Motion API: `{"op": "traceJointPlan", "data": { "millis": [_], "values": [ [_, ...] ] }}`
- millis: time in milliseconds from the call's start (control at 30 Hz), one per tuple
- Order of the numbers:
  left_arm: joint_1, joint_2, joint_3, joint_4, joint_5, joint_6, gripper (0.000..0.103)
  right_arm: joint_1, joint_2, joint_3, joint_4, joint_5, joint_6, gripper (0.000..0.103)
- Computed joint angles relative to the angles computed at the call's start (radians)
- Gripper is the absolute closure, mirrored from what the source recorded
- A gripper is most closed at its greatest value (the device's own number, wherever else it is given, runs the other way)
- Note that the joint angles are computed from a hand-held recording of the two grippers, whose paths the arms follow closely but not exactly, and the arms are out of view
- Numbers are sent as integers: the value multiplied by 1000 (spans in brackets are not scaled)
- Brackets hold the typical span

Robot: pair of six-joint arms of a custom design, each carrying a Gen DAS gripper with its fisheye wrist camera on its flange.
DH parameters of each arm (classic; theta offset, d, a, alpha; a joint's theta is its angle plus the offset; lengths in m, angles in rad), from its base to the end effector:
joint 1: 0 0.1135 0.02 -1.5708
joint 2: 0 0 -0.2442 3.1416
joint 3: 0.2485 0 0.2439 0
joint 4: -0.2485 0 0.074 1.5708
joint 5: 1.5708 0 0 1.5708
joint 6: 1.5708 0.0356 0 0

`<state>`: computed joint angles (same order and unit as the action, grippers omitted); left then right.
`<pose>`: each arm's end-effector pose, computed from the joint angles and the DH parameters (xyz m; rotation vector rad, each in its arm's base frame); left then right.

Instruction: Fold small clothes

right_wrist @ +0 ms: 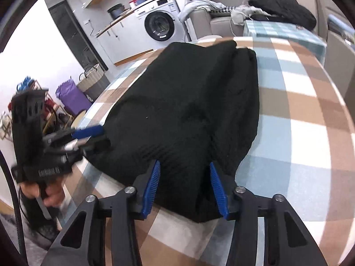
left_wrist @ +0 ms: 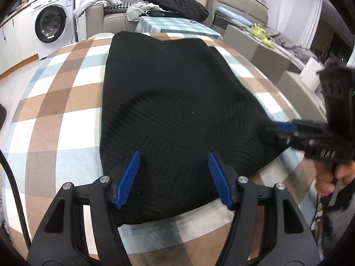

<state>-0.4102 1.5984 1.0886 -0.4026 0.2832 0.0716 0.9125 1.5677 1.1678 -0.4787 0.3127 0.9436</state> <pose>0.2973 -0.1401 0.2090 0.7134 2.3945 -0.4943 0.2101 0.2537 0.2379 0.1770 2.4421 0.4747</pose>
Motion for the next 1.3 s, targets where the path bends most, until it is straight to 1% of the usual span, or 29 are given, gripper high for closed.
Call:
{"op": "traceJointPlan", "data": {
  "millis": [33, 67, 100, 133, 200, 267, 333, 433, 467, 533, 633, 700, 800, 867, 900, 933, 967, 1000, 1067, 1167, 1233, 1267, 1300],
  "values": [
    [-4, 1, -2, -1, -7, 2, 42, 2, -16, -16, 30, -3, -10, 84],
    [-3, 0, -4, -3, -8, 4, 42, 20, -38, -35, 66, 24, -31, 91],
    [-3, -7, -11, -4, -5, 2, 42, 49, -47, -27, 59, 81, -60, 95],
    [1, -6, -11, -2, 2, 3, 42, 63, -44, -10, 30, 109, -69, 96],
    [4, -5, -10, -4, 8, 2, 42, 65, -37, 4, -28, 111, -43, 97],
    [2, 3, -3, -6, 6, -1, 42, 47, 1, 25, -94, 78, -9, 96],
    [3, 2, 2, -10, 0, 2, 42, 38, -4, 7, -73, 57, 1, 95],
    [7, -1, 10, -12, 17, -1, 42, 38, -43, -15, -33, 63, 5, 87],
    [5, 3, 14, -13, 17, -1, 42, 32, -45, -14, -26, 64, 11, 85],
    [-4, 6, 14, -11, 6, 4, 42, 6, -41, -15, -13, 58, 25, 79],
    [-15, 4, -2, 3, -10, 13, 41, -55, 1, 19, -7, 28, 54, 76],
    [-16, 7, -6, 9, -12, 20, 40, -89, 42, 71, -28, 24, 63, 75],
    [-13, 12, -7, 12, -7, 24, 40, -147, 104, 130, -15, -5, 84, 75],
    [-10, 18, -1, 8, -4, 22, 39, -177, 166, 188, -46, -28, 90, 75],
    [-11, 21, 3, 5, -4, 25, 39, -185, 177, 196, -45, -40, 84, 78],
    [-10, 21, 4, 4, -4, 29, 39, -187, 169, 180, -15, -31, 74, 88],
    [-10, 19, 2, 5, -2, 29, 39, -190, 164, 175, -13, -22, 70, 89],
    [-6, 19, 1, 7, 4, 26, 39, -195, 171, 190, -48, -12, 81, 89],
    [0, 19, 3, 3, 8, 25, 39, -195, 163, 187, -68, -15, 106, 87],
    [15, 0, 1, -12, 23, 25, 39, -142, 129, 199, -108, 57, 82, 85],
    [29, -23, -11, -13, 57, 33, 39, -102, 78, 160, -75, 61, 50, 82],
    [31, -27, -17, -10, 71, 39, 37, -77, 66, 156, -81, 71, 42, 80],
    [27, -23, -18, -15, 69, 52, 36, -51, 68, 165, -105, 85, 29, 72]
  ]
}}
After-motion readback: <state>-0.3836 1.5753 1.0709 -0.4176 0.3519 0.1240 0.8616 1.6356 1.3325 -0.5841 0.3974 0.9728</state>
